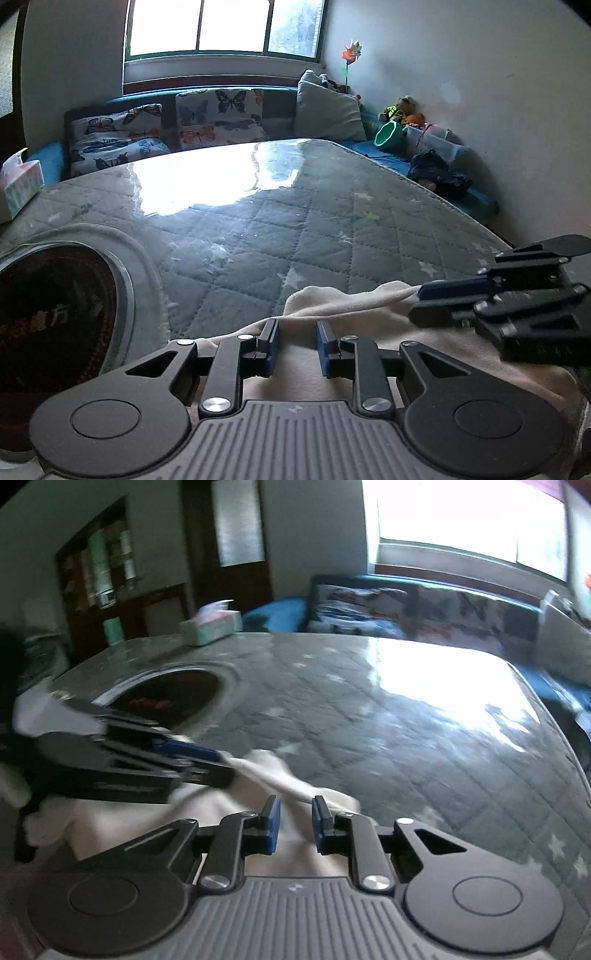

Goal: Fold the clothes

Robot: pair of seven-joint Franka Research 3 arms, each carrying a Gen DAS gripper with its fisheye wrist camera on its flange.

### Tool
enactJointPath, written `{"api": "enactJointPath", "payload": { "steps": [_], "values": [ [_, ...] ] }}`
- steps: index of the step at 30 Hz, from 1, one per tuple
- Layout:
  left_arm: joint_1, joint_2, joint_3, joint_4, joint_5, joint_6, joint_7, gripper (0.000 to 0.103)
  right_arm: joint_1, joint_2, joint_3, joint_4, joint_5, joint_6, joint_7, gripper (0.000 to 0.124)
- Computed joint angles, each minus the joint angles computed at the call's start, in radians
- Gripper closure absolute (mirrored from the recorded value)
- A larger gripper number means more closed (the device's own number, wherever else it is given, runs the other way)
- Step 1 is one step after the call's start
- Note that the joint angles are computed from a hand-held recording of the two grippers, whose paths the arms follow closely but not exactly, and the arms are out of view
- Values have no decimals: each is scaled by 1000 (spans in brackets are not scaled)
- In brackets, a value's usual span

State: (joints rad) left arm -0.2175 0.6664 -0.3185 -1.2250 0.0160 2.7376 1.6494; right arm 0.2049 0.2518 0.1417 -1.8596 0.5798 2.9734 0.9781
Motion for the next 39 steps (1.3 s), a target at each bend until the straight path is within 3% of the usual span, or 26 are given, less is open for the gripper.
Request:
{"api": "enactJointPath", "payload": {
  "steps": [6, 11, 17, 21, 23, 26, 28, 31, 33, 36, 39],
  "values": [
    [26, 7, -25, 15, -45, -22, 15, 78, 15, 27, 18, 38, -5, -51, -60, 107],
    [15, 0, -9, 6, -37, -11, 7, 77, 24, -22, 39, -34, 12, -16, -129, 106],
    [5, 1, 1, 4, -19, 1, -8, 77, 14, -140, 78, -175, 253, -17, -379, 106],
    [1, -6, 8, -9, -4, 14, -17, 77, 36, -194, 42, -205, 403, -73, -451, 107],
    [-2, -10, 12, -18, 6, 24, -22, 77, 47, -216, 16, -210, 503, -60, -490, 106],
    [-5, -9, 16, -20, 18, 31, -33, 77, 68, -195, -19, -191, 495, 37, -435, 106],
    [-8, -10, 19, -21, 26, 33, -40, 77, 70, -168, -40, -182, 420, 90, -329, 106],
    [-9, -12, 21, -26, 37, 40, -44, 77, 80, -126, -90, -182, 215, 138, -100, 106],
    [-8, -12, 19, -30, 41, 45, -45, 77, 115, -105, -164, -194, 35, 140, 84, 109],
    [-1, -13, 11, -39, 42, 58, -37, 77, 15, -115, -71, -202, 126, 144, 2, 111],
    [9, -12, -2, -39, 34, 57, -26, 77, 22, -141, -94, -230, 27, 162, 105, 110]
  ]
}}
